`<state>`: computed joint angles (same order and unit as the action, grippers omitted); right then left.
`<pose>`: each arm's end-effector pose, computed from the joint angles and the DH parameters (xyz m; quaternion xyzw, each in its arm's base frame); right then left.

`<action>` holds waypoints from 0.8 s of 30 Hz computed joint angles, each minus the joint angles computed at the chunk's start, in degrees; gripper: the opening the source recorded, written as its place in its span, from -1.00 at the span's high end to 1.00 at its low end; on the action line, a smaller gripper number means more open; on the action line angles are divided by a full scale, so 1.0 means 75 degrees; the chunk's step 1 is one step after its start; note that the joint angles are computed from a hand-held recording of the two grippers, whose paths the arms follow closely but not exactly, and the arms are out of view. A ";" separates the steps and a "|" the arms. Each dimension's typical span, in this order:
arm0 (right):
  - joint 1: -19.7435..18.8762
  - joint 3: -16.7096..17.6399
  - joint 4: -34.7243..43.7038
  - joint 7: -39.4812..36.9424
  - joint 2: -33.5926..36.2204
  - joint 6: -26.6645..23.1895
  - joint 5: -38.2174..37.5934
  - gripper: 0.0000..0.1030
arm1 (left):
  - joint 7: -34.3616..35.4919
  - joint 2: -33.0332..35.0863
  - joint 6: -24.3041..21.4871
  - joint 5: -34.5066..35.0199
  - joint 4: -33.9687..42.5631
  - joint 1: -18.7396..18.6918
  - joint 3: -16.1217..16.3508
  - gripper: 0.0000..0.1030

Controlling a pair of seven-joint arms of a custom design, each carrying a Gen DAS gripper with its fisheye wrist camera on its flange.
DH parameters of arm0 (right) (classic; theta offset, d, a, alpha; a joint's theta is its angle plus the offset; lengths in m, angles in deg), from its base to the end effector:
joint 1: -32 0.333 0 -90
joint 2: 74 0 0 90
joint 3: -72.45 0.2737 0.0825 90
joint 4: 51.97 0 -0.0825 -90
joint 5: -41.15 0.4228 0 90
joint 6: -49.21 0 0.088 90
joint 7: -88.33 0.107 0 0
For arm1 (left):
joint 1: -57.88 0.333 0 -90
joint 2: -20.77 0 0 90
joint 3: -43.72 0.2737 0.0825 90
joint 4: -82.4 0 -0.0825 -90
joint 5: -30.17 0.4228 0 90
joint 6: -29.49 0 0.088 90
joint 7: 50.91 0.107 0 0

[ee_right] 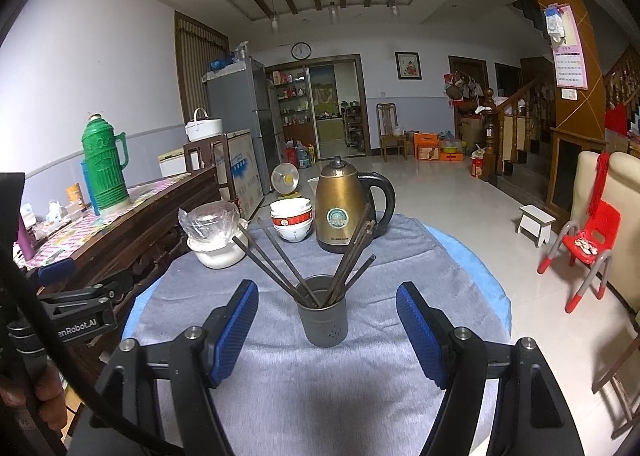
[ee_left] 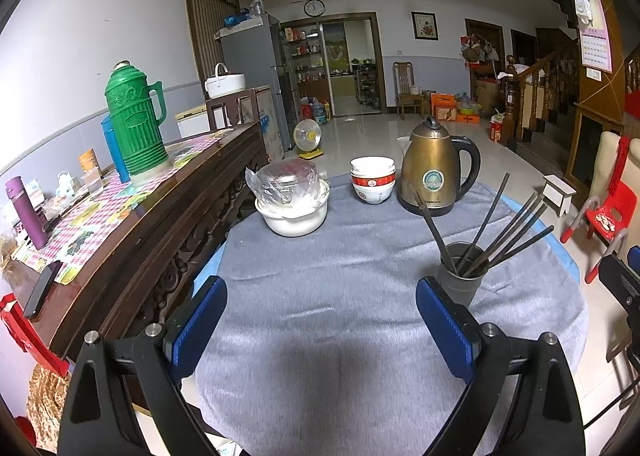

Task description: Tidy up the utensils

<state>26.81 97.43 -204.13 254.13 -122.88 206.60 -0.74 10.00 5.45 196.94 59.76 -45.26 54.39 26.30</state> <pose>0.3973 0.1754 0.5173 -0.4698 0.7000 -0.4063 0.3524 0.5156 -0.2406 0.5281 -0.5081 0.7172 -0.3388 0.3356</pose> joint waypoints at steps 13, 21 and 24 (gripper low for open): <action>-0.0224 -0.0156 0.0305 -0.0096 0.0479 0.0123 -0.0175 -0.47 | -0.0012 0.0523 -0.0052 0.0184 0.0552 -0.0151 0.0144 -0.85; -0.0243 -0.0204 0.0407 -0.0028 0.0658 0.0137 -0.0302 -0.46 | -0.0102 0.0582 -0.0065 0.0280 0.0606 -0.0188 0.0189 -0.85; -0.0248 -0.0215 0.0428 -0.0019 0.0721 0.0158 -0.0338 -0.46 | -0.0143 0.0629 -0.0076 0.0343 0.0645 -0.0189 0.0192 -0.85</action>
<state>24.94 95.82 -200.92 253.98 -117.47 207.78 -3.27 8.93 10.17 196.37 62.33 -40.42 52.97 27.74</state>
